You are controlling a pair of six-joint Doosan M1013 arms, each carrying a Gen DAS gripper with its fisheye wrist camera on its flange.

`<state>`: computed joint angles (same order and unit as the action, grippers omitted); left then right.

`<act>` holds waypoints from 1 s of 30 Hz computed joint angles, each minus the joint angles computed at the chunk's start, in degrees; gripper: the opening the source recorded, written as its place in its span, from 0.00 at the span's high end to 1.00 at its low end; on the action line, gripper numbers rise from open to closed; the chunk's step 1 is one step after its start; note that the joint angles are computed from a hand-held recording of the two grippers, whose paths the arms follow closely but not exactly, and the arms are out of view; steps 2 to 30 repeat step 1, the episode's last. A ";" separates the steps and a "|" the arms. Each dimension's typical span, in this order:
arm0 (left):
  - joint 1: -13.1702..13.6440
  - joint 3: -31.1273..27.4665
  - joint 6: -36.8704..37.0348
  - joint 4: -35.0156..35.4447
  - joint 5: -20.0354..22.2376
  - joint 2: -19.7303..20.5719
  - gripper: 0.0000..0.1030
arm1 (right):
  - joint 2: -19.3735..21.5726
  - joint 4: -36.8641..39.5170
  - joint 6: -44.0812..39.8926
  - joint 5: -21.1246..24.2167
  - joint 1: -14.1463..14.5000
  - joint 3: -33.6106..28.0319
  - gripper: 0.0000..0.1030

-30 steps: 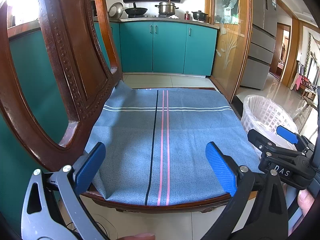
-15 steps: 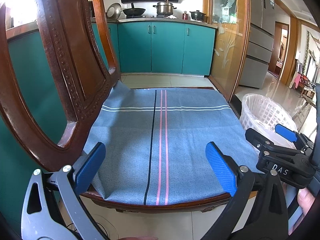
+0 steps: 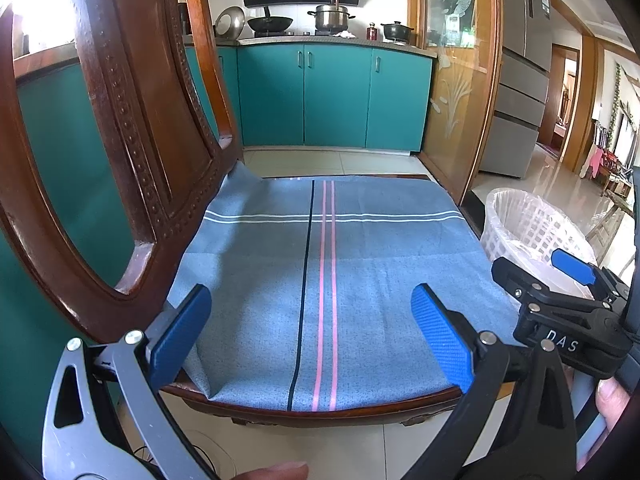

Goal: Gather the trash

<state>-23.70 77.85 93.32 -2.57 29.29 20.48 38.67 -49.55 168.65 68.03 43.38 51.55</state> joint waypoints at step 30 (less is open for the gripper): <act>0.00 -0.06 -0.20 0.16 0.11 0.04 0.03 | 0.02 0.01 -0.08 0.02 0.00 -0.05 0.03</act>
